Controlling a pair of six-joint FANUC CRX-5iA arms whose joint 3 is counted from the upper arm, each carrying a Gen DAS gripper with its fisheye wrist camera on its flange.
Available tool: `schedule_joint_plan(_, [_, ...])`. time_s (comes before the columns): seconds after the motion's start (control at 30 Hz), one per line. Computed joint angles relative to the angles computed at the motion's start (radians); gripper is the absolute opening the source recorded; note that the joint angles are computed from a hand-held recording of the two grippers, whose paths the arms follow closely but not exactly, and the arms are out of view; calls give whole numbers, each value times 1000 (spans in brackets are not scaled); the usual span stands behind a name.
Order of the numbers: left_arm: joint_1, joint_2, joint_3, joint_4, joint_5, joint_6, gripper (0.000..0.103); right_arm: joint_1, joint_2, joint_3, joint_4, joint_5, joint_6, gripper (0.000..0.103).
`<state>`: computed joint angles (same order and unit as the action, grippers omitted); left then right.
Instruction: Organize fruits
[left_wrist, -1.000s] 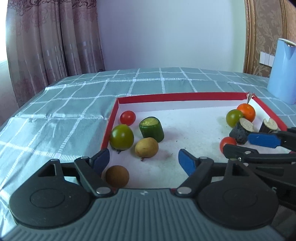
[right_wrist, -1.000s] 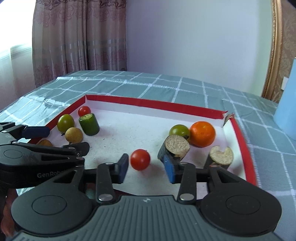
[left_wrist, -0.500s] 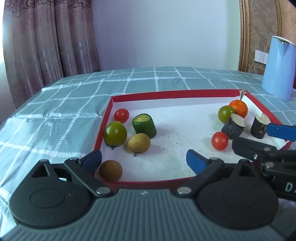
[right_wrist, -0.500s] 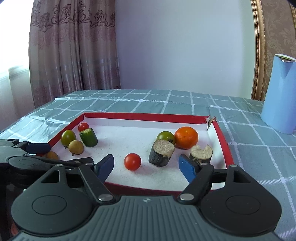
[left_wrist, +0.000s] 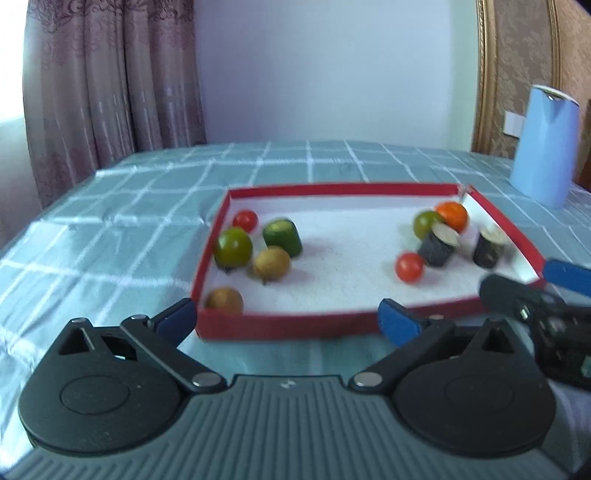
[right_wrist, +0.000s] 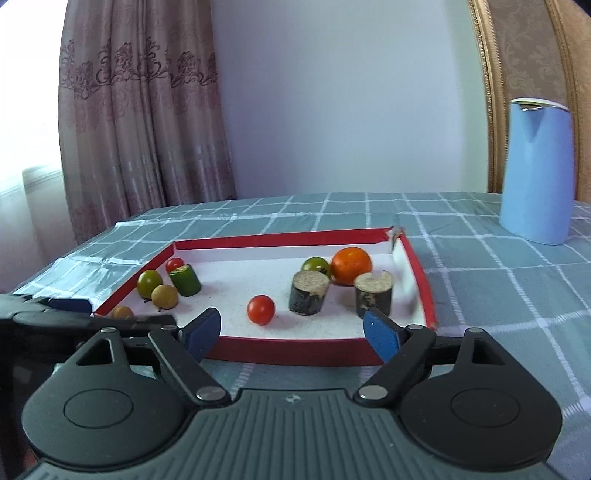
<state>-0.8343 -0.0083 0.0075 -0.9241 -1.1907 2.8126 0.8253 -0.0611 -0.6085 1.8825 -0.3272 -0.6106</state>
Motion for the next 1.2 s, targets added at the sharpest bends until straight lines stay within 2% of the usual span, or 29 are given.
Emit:
schedule_joint_plan(0.1, [-21,9,3,11,-22,-2,103,7,0,-3,-17,-17,3,85])
schedule_joint_plan(0.3, [-89,21,18,-44,-99,14,103,28,-3,-7,-91,-20,63,85])
schedule_joint_plan(0.43, [-118,12,18,-75,-117,38,103,19,-14,-19,-54,-20,16,85])
schedule_joint_plan(0.57, [-124,14,23,-75,-126,45,103,29,-17,-27,-65,-50,8,85])
schedule_joint_plan(0.83, [-111,17,25,-55,-131,46,103,73,-1,-17,-167,-112,94,86])
schedule_joint_plan(0.97, [-111,19,26,-62,-149,71,103,101,9,-11,-217,-181,110,86])
schedule_joint_plan(1.1, [-109,12,22,-59,-142,71,103,134,26,12,-328,-200,217,87])
schedule_joint_plan(1.2, [-117,14,24,-70,-147,76,103,140,28,11,-319,-214,217,87])
